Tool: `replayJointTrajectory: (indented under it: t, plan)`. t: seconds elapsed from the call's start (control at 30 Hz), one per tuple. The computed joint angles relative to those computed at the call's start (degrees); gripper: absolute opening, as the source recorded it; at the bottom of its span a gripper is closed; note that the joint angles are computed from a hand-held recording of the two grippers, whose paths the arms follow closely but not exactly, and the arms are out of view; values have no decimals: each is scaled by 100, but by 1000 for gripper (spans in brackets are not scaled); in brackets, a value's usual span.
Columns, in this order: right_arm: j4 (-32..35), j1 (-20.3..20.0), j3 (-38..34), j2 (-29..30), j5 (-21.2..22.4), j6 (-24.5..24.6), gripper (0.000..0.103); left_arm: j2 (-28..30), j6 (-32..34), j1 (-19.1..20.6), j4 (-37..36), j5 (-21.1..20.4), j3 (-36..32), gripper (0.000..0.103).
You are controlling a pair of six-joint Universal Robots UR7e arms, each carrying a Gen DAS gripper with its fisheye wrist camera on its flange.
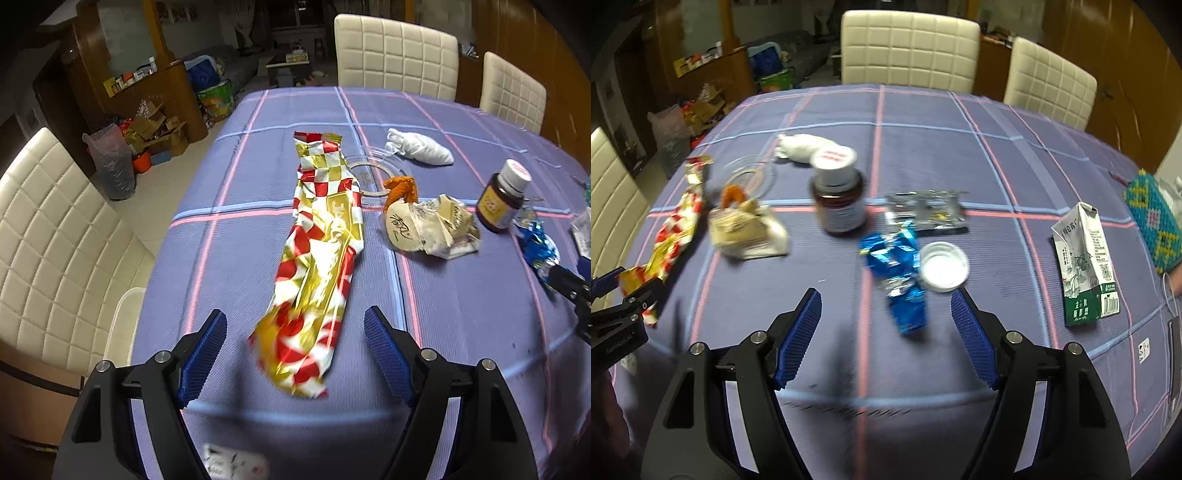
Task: Collect trash
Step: 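Drop the plastic tray into the bin with right tool, return left tool to table, then grasp the red-gold candy wrapper with left tool while right tool grasps blue foil wrapper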
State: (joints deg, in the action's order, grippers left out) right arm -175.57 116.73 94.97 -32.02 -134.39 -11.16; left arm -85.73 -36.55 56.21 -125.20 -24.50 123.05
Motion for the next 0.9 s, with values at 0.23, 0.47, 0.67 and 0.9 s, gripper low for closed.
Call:
replayJointTrajectory:
  t: [0.23, 0.47, 0.67, 0.9]
  plan:
    - [343, -288, -213, 110, 128, 44, 50, 263, -2, 299, -215, -213, -200, 76]
    - [91, -272, -82, 128, 233, 48, 31, 149, 268, 288, -648, -418, -65, 38]
    - [-27, -118, 88, 12, 351, 53, 31, -199, 189, 93, -612, -490, 153, 27]
    - [-9, 100, 277, -70, 421, 47, 31, -843, -448, -286, 142, -156, 450, 27]
